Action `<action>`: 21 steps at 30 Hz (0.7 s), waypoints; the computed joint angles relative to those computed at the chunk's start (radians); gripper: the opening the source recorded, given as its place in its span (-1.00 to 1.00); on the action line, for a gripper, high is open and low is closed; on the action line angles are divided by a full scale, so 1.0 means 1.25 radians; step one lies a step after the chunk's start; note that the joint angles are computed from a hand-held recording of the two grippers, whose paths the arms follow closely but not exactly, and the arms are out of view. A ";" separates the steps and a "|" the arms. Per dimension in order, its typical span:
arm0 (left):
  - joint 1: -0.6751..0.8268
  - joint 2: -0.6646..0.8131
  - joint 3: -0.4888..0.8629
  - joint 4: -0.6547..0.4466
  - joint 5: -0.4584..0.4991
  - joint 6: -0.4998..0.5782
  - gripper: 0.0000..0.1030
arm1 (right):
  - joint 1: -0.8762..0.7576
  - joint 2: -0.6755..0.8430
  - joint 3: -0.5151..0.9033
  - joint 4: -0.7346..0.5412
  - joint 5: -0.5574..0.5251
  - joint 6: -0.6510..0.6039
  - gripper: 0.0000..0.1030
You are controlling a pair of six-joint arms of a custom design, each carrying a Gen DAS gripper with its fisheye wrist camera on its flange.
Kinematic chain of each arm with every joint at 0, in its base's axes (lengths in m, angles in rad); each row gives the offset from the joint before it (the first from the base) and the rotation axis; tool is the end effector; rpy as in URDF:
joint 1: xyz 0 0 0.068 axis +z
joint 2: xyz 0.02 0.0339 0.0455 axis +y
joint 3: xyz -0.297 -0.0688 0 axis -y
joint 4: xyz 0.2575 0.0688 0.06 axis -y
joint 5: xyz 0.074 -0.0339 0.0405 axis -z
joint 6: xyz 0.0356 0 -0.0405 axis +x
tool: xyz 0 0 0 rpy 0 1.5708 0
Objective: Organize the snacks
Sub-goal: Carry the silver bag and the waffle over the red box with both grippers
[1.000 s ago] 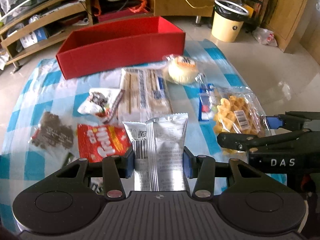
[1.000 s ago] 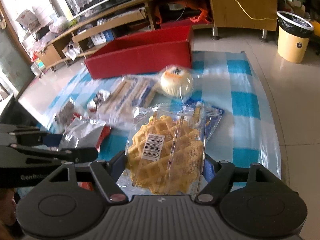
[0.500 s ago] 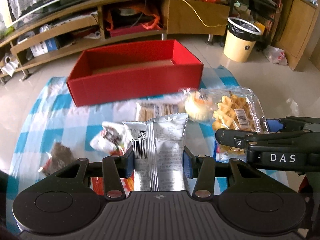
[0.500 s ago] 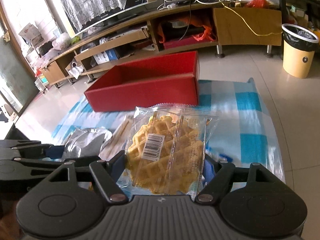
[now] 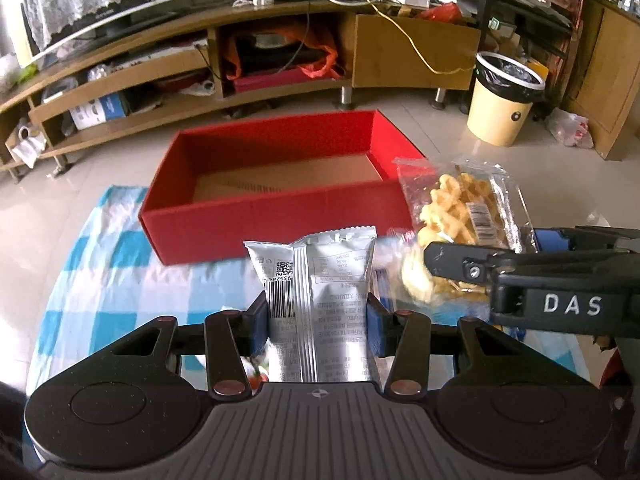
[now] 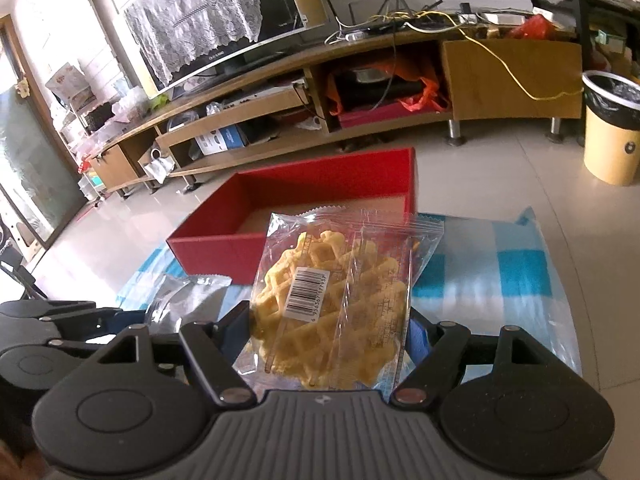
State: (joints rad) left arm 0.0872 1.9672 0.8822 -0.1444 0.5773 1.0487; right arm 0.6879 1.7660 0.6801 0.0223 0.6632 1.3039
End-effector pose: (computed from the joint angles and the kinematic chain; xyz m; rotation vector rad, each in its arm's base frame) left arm 0.3431 0.0105 0.0899 1.2810 2.1769 -0.3976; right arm 0.2459 0.1737 0.1158 0.9016 2.1504 0.0704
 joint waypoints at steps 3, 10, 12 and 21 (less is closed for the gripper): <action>-0.015 0.005 0.008 0.021 -0.001 -0.022 0.07 | -0.022 0.006 -0.001 0.026 -0.007 -0.029 0.45; -0.049 0.029 0.049 0.044 -0.012 -0.082 0.07 | -0.076 0.013 -0.001 0.076 -0.020 -0.097 0.45; -0.059 0.033 0.056 0.057 -0.015 -0.100 0.07 | -0.095 0.015 0.000 0.093 -0.027 -0.121 0.45; -0.120 0.068 0.109 0.105 -0.048 -0.187 0.07 | -0.193 0.037 0.006 0.181 -0.071 -0.236 0.45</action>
State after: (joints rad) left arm -0.0631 2.0519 1.0184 -0.0130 0.5168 0.8153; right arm 0.4462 1.8128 0.6881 0.2481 0.5750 1.0089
